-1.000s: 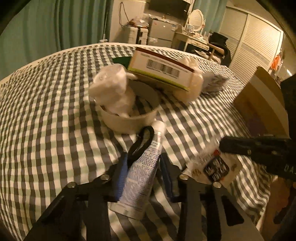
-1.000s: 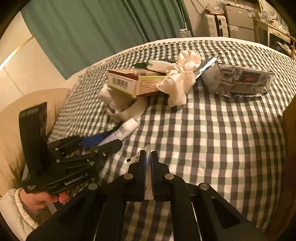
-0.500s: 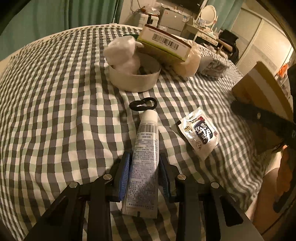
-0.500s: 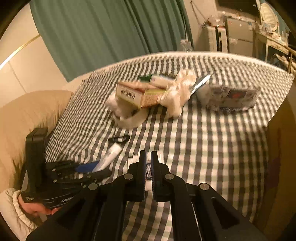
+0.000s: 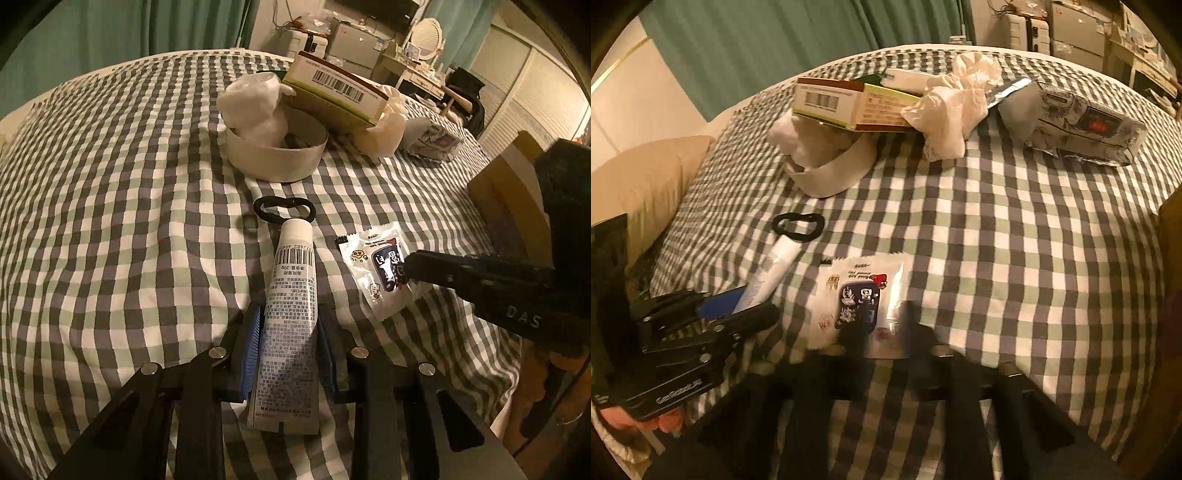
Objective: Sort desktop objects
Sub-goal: 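Grasp the white sachet with right while left grasps the white toothpaste tube, then carry sachet and toothpaste tube into the cardboard box and open both tools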
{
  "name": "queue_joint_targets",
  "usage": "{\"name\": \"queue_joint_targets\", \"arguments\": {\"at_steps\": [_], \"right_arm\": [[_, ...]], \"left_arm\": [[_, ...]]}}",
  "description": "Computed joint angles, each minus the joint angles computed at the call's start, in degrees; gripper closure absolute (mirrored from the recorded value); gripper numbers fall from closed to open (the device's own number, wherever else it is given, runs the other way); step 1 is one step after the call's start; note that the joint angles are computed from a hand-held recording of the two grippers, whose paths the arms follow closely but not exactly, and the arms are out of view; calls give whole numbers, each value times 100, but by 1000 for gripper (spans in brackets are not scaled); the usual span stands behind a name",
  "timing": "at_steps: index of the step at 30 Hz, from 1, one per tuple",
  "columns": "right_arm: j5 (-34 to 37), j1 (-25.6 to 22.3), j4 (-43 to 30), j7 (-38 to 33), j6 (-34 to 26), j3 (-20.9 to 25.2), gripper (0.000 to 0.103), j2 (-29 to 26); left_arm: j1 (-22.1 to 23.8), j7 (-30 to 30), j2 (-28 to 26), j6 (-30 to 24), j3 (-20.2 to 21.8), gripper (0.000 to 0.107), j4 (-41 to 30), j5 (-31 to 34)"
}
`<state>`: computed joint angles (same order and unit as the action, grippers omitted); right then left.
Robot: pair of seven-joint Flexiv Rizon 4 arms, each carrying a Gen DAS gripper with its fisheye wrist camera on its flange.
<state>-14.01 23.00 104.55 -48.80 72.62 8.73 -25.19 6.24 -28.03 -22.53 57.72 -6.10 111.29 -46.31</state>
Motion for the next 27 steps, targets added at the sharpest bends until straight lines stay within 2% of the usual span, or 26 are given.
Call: {"name": "queue_joint_targets", "arguments": {"at_steps": [3, 6, 7, 13, 17, 19, 20, 23, 24, 27], "right_arm": [[98, -58, 42, -104, 246, 97, 98, 49], [486, -295, -22, -469, 540, 466, 99, 19], [688, -449, -102, -694, 520, 698, 99, -21], [1556, -702, -546, -1184, 360, 1229, 95, -376], [2379, -1133, -881, -1693, 315, 1817, 95, -648], [2800, -1316, -974, -1988, 351, 2059, 98, -715], [2808, -1233, -955, -1996, 355, 1973, 99, -675], [2402, -636, -714, -1704, 417, 1261, 99, -388], [2167, -386, -550, -1511, 515, 955, 99, -237], [1287, 197, -75, -934, 682, 158, 99, 191]], "left_arm": [[-9, -34, -46, 48, -36, 78, -23, -85], [-19, -54, -26, 59, -48, 78, -6, -114], [-28, -89, -29, 44, -44, 78, -20, -107], [-9, -115, -49, -9, -27, 78, -52, -100], [1, -106, -67, -7, -45, 78, -52, -143], [-4, -82, -56, 25, -54, 78, -30, -175], [-5, -30, -43, 67, -67, 78, -4, -209], [-31, 282, 52, 381, -164, 78, 151, -492], [-56, 611, 134, 740, -278, 78, 288, -804], [-113, 1483, 362, 1167, -545, 82, 505, -1864]]}}
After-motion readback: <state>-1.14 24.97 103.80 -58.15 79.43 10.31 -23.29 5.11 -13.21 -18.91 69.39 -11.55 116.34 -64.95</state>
